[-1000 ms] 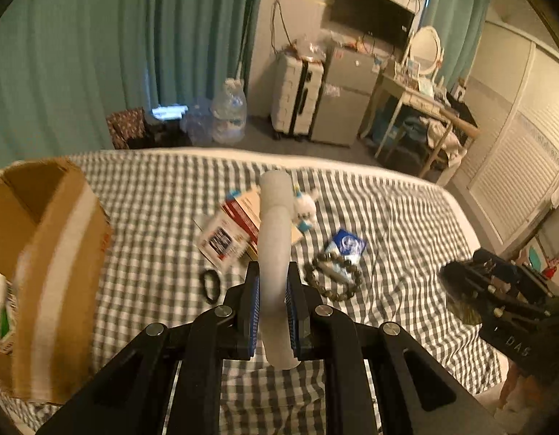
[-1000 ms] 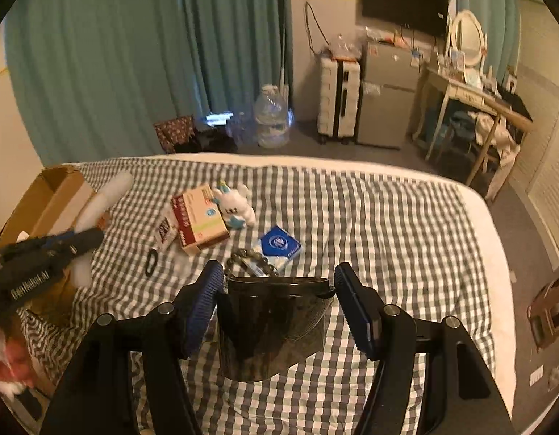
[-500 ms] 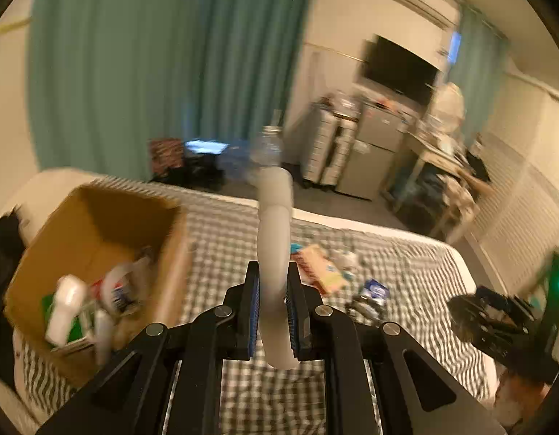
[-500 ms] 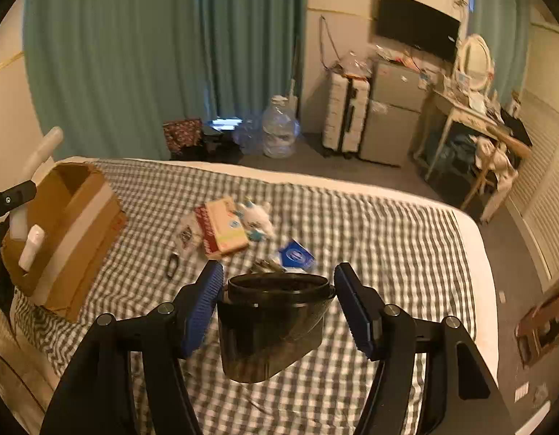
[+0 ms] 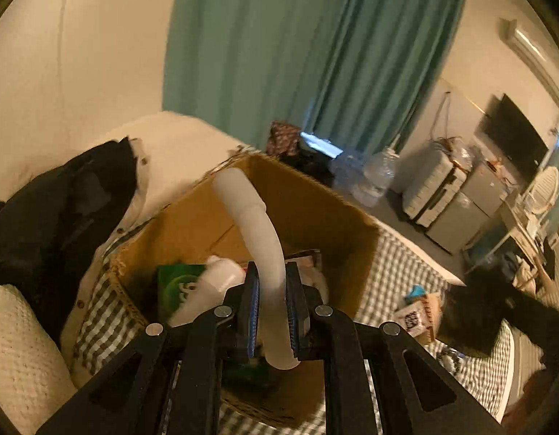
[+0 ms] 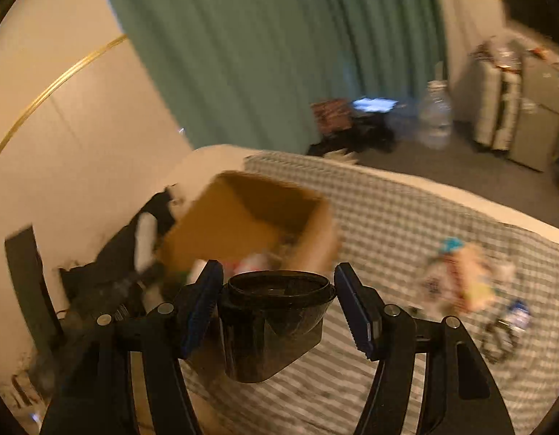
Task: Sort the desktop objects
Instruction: 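Carry the comb and glasses case into the cardboard box and release them, then move both grippers back over the items on the bed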
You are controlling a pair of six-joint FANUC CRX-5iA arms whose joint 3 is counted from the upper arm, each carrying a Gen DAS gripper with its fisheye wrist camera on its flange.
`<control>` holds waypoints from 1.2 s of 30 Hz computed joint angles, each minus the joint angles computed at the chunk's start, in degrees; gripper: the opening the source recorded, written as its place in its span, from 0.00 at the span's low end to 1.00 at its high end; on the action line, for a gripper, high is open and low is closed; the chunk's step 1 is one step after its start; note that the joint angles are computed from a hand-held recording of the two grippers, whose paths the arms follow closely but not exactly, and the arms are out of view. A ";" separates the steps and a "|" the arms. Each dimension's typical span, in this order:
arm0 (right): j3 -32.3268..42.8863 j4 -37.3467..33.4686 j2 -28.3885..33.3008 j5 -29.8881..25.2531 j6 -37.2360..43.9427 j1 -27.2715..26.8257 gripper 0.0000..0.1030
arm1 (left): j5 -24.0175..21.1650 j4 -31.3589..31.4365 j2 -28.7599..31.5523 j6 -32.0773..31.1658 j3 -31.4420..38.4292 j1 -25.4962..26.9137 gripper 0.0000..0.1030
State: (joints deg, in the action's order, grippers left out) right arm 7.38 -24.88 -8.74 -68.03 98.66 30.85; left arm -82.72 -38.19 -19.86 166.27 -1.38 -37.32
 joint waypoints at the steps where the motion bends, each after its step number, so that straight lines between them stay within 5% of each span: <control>1: 0.53 0.35 1.36 0.66 -1.44 1.99 0.62 | 2.09 1.53 -1.38 0.13 -1.83 1.72 0.13; 4: 2.06 -0.55 4.95 1.82 -4.62 4.58 0.62 | 7.16 5.69 -3.97 -0.71 -6.04 6.39 0.13; 10: 4.87 -5.98 8.67 1.36 -5.57 2.61 0.68 | 9.58 6.95 -5.25 -1.01 -8.41 9.59 0.17; 11: 4.82 -6.95 8.55 1.93 -4.85 2.10 0.77 | 9.31 6.40 -4.91 -0.55 -8.05 9.24 0.26; 14: 2.92 -7.64 6.38 5.03 -4.28 0.53 0.82 | 9.31 5.53 -3.99 -0.19 -7.57 8.90 0.71; 15: 2.85 -7.24 5.99 5.47 -4.15 -0.23 0.82 | 9.22 4.86 -3.48 0.36 -7.22 8.26 0.74; 25: -5.51 7.21 -2.82 12.67 2.51 -13.91 0.88 | 10.35 2.15 4.89 -3.66 -0.08 1.00 0.95; 31: -6.75 5.58 -1.62 11.97 6.20 -26.15 0.88 | 10.23 -0.33 13.05 -5.90 7.28 -5.72 1.00; 36: -7.18 4.21 0.98 10.58 7.63 -31.37 0.88 | 11.94 1.54 19.65 -11.11 11.71 -7.45 1.00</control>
State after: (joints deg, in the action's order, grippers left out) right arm 0.20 -20.66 -7.76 -57.45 106.29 -0.52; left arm -70.77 -36.65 -0.22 155.16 10.32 -44.77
